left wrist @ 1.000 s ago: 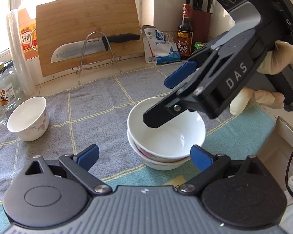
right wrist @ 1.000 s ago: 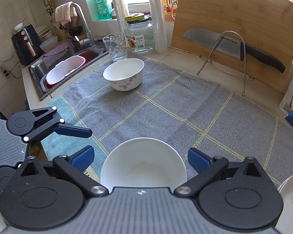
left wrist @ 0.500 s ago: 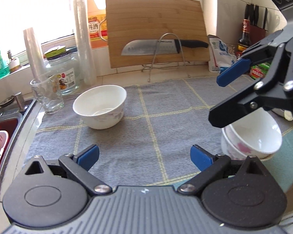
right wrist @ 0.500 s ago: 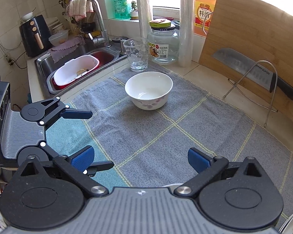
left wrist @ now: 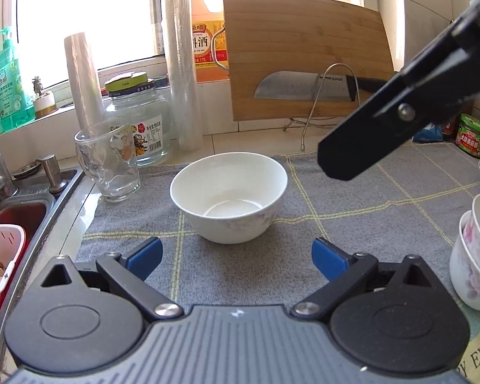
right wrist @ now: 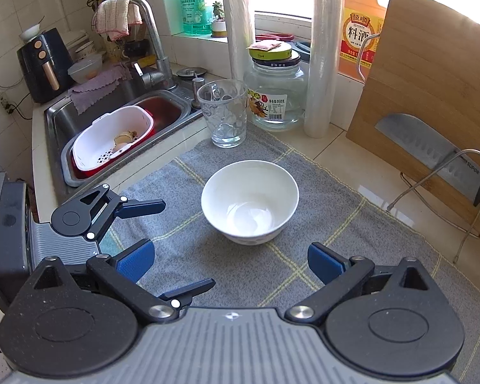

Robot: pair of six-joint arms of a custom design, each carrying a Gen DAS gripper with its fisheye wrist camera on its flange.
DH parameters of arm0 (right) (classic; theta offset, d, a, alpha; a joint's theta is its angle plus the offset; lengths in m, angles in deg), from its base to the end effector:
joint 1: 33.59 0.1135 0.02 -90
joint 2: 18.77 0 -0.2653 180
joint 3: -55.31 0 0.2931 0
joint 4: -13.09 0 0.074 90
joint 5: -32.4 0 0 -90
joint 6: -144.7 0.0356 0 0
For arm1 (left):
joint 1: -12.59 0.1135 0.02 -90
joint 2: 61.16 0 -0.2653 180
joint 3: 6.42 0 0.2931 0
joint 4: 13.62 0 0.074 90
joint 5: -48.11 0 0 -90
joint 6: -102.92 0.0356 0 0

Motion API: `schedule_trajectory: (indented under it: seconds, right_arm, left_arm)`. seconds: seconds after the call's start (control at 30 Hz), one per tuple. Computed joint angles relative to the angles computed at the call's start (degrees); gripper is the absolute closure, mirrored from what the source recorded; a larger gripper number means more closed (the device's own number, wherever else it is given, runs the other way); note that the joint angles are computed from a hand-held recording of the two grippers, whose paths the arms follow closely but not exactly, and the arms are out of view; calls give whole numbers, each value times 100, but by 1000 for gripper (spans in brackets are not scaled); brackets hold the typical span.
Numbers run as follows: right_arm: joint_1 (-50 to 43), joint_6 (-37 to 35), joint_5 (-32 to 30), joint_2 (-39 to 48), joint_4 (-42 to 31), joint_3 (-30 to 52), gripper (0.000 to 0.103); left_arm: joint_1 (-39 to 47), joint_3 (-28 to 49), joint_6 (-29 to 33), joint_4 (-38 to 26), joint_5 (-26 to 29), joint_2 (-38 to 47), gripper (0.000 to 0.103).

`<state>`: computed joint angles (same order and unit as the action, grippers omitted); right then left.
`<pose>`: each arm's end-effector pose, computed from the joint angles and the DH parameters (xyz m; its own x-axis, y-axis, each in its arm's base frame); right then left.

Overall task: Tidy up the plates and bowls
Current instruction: 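Move the right gripper to the floral white bowl beside the glass jar, then grasp the rim of the floral white bowl with the right gripper, then lift the floral bowl with the right gripper toward the nested bowls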

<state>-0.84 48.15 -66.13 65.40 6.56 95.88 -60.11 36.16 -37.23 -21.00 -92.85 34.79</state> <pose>0.2287 0.1534 0.0915 -0.5711 -0.5015 -0.6498 -0.6846 0.7278 0.0400 0.1065 -0.2491 0.0580 -0.5413 0.1118 -0.8334 0.1138 0.9917 0.0591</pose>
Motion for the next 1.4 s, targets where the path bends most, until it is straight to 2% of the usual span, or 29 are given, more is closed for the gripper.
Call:
schedule_trajectory:
  seconds: [0.1,0.33,0.5,0.6,0.87,1.07,1.4]
  right_arm:
    - [-89,-79,-86,639,-6,520,0]
    - [-295,-197,-315,1898,-172,1661,0]
    - [-456,-64,-603,2696,-445,2474,2]
    - [-496,-11,-684,3012,-574,2818,8]
    - [-510,-11,-792,3563,-856,3424,24]
    - [-532,17,-849,3721,-918,3572,31]
    - [-578,-2,-906,3803,-1003,3670,35]
  left_arm:
    - [274,-102,385,702,121,188,4]
    - [677,-70,861,1603,338,643,4]
    - [889,-40,1162,2029,532,856,4]
    - [998,-50,1347,2285,635,917,4]
    - [1240,-86,1739,2661,857,966,5]
    - [1350,-80,1857,2747,981,988,5]
    - [1383,-100,1926,2838,1078,1006,6]
